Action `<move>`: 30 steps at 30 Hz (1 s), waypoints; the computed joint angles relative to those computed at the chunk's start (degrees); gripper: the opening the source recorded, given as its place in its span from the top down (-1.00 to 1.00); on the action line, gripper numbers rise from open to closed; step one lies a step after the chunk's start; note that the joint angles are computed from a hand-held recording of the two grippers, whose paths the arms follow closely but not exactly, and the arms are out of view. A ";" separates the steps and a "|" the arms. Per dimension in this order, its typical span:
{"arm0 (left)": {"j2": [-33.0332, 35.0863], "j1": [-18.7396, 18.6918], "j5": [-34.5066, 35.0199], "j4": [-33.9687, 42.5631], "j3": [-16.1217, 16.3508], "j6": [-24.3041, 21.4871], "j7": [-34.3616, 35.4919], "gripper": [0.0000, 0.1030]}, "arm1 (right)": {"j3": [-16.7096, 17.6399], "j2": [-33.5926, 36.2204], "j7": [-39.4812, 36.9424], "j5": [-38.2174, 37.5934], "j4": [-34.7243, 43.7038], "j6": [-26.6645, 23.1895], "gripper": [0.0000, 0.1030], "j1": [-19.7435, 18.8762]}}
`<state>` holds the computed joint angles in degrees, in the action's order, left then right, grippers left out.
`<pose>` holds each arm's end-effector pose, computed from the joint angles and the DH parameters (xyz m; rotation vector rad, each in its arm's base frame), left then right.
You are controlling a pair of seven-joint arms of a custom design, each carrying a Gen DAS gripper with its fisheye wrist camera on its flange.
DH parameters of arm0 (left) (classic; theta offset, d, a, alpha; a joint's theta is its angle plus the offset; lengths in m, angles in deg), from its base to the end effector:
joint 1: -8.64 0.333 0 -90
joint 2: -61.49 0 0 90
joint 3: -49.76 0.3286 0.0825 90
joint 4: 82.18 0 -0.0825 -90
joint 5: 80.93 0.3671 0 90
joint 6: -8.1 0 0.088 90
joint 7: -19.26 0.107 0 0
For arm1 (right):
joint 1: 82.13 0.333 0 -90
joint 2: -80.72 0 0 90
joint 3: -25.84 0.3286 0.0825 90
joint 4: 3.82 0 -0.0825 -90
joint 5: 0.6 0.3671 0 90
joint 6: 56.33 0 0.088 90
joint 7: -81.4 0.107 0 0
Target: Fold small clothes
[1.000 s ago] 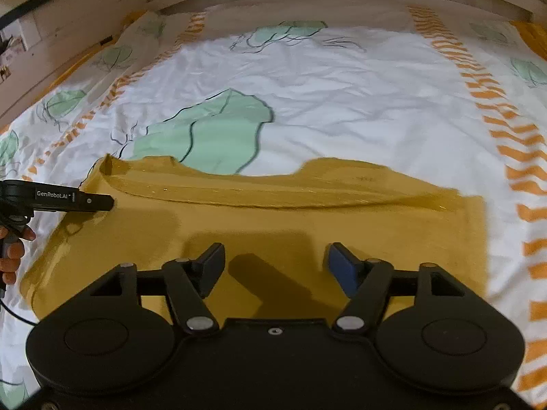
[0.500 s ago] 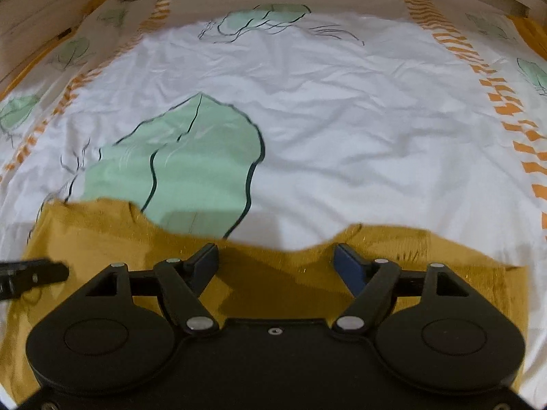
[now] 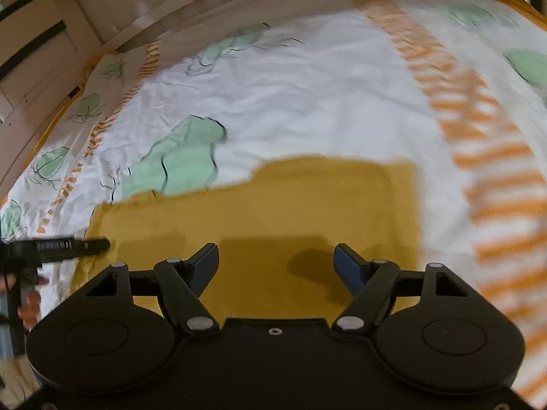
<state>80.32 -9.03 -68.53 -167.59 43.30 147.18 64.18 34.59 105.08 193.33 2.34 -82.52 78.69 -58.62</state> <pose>0.6381 -0.2710 0.5707 -2.1963 1.6815 -0.8164 0.6185 0.3634 0.5543 -1.9281 1.7046 -0.0990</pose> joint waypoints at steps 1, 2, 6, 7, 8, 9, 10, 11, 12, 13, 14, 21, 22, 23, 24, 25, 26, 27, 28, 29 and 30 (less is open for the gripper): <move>-0.41 0.01 -0.34 -0.35 -0.30 -0.02 0.48 0.19 | -0.03 -2.65 0.29 0.67 -3.83 0.92 -0.49 -0.54; -0.98 0.03 -0.71 -0.86 -0.66 0.02 1.15 0.19 | -0.11 -5.04 0.73 1.22 -7.22 1.79 -0.49 -0.95; -4.29 -0.29 -1.04 -4.33 -1.66 0.63 2.60 0.19 | 0.02 -10.46 1.10 3.46 -14.77 3.21 -0.49 -2.11; -5.33 -0.37 -1.09 -5.46 -1.92 0.81 2.64 0.19 | 0.19 -11.56 0.32 4.47 -16.21 3.41 -0.49 -2.49; -6.16 -0.44 -1.02 -6.31 -2.13 0.97 2.44 0.19 | 0.51 -12.18 -0.91 5.79 -17.17 3.64 -0.49 -2.79; -7.06 -0.58 -0.71 -7.32 -2.28 1.33 1.88 0.19 | 0.69 -12.66 -2.03 6.83 -17.94 3.95 -0.49 -2.96; -8.20 -0.66 -0.49 -8.72 -2.50 1.95 1.23 0.19 | 0.79 -13.00 -2.89 7.54 -18.59 4.54 -0.48 -2.98; -9.16 -0.69 -0.27 -9.82 -2.75 2.14 0.62 0.19 | 0.77 -13.24 -3.48 7.72 -19.23 5.62 -0.48 -2.85; -10.01 -0.67 -0.03 -10.82 -3.00 2.24 0.02 0.19 | 0.70 -13.60 -3.94 7.68 -20.04 6.70 -0.46 -2.71; -11.14 -0.62 0.08 -12.25 -3.30 2.48 -0.62 0.19 | 0.69 -13.81 -4.73 7.71 -20.61 7.58 -0.39 -2.66; -12.23 -0.48 -0.04 -13.64 -3.65 2.54 -1.10 0.19 | 0.75 -13.67 -5.74 7.94 -20.74 8.38 -0.35 -2.67; -17.25 1.61 -1.44 -21.65 -5.46 3.43 -2.66 0.19 | 0.47 -14.29 -6.55 10.01 -23.47 10.45 -0.24 -2.75; -17.29 1.96 -1.85 -22.21 -5.56 3.65 -2.84 0.19 | 0.42 -14.89 -6.38 10.19 -24.40 10.78 -0.24 -2.83; -17.18 2.28 -2.32 -22.52 -5.62 3.72 -3.24 0.19 | 0.43 -14.95 -6.37 10.66 -24.64 10.93 -0.24 -2.94; -17.12 2.54 -2.69 -22.81 -5.65 3.85 -3.75 0.19 | 0.49 -15.14 -6.46 11.31 -25.08 11.36 -0.24 -3.05; -17.07 2.73 -3.06 -23.12 -5.69 4.15 -4.14 0.19 | 0.54 -15.12 -6.66 11.97 -25.30 11.84 -0.24 -3.17; -16.94 2.88 -3.41 -23.24 -5.74 4.40 -4.21 0.19 | 0.60 -14.93 -6.87 12.43 -25.22 12.14 -0.24 -3.24; -16.57 2.96 -3.38 -23.04 -5.77 4.51 -4.37 0.19 | 0.65 -14.71 -7.10 12.64 -25.14 12.47 -0.24 -3.26; -16.14 2.93 -2.86 -22.61 -5.80 4.31 -4.73 0.19 | 0.69 -14.50 -7.30 12.63 -25.12 12.93 -0.24 -3.23; -15.89 2.81 -2.20 -22.32 -5.82 4.08 -5.09 0.19 | 0.79 -14.21 -7.73 12.66 -25.00 13.24 -0.24 -3.22; -15.31 2.66 -1.34 -21.62 -5.81 3.68 -5.31 0.19 | 0.91 -13.90 -8.16 12.77 -24.76 13.20 -0.24 -3.25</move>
<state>65.01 -6.38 -69.87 -189.21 37.49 150.86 58.87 35.51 91.18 185.17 15.11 -107.28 91.89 -61.87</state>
